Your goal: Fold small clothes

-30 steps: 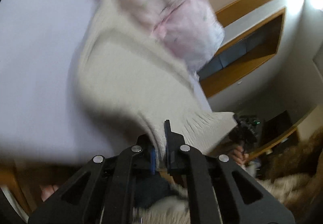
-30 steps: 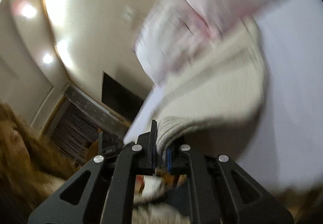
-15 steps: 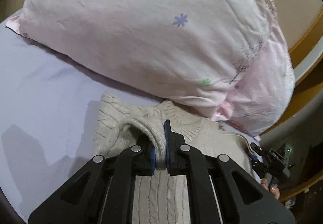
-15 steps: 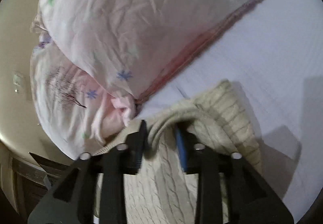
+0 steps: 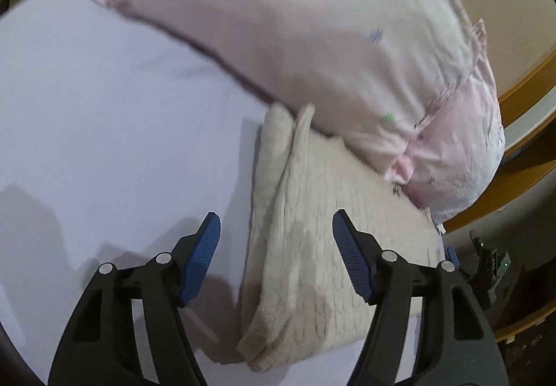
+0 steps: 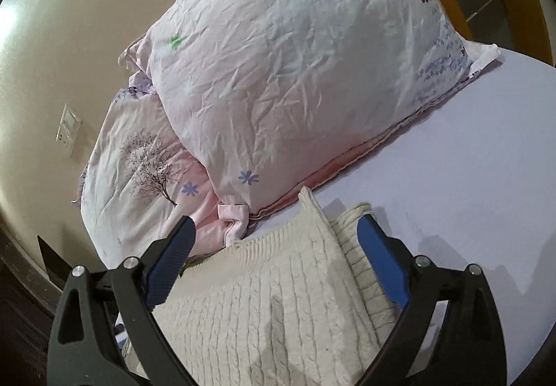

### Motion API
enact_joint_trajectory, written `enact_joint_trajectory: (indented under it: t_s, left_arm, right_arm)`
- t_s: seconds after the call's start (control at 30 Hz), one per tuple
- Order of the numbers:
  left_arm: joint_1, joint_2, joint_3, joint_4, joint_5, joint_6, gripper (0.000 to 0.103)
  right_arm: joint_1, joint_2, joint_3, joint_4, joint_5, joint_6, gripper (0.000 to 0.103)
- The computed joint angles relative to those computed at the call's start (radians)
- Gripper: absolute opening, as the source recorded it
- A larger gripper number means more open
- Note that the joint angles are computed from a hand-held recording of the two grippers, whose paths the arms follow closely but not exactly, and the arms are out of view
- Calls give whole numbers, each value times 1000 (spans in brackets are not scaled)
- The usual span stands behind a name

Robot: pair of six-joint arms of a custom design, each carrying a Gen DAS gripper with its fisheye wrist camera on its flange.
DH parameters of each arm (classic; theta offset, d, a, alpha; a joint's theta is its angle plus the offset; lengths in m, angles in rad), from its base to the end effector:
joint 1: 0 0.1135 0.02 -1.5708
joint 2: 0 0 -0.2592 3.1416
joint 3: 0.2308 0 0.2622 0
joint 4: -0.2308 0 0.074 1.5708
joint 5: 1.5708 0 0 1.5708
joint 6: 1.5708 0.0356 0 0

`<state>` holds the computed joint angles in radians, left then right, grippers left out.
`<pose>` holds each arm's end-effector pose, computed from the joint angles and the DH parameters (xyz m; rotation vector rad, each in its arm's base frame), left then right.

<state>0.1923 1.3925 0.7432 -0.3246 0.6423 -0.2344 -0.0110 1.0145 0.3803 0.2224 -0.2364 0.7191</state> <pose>0.2703 0.0309 0.1773 -0.2727 2.4384 -0.8276 0.2239 0.0059 0.1872 0.5776 1.9534 0.6870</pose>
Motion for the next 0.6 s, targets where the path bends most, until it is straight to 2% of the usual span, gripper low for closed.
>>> enact_joint_trajectory:
  t_s: [0.1, 0.13, 0.2, 0.23, 0.37, 0.43, 0.53, 0.6]
  left_arm:
    - [-22, -8, -48, 63, 8, -24, 62]
    - [-34, -11, -59, 81, 11, -42, 50]
    - [-65, -13, -101, 146, -2, -160, 24]
    - [-66, -1, -119, 179, 31, -220, 19]
    - [-54, -94, -168, 265, 159, -395, 16]
    - [-126, -170, -152, 292, 167, -462, 16]
    - [-340, -179, -90, 442, 134, -608, 16]
    - [-523, -46, -17, 631, 121, -721, 16]
  right_arm:
    - [-21, -35, -18, -21, -38, 11, 94]
    - [-34, -31, -20, -15, -59, 18, 94]
    - [-63, -18, -30, 3, -108, 33, 94]
    - [-75, -7, -28, 7, -128, 40, 94]
    - [-123, 3, -19, -13, -193, 45, 94]
    - [-148, -10, -21, -16, -218, 50, 94]
    - [-186, -60, -30, -31, -235, 41, 94]
    - [-193, -87, -29, -59, -210, 20, 94]
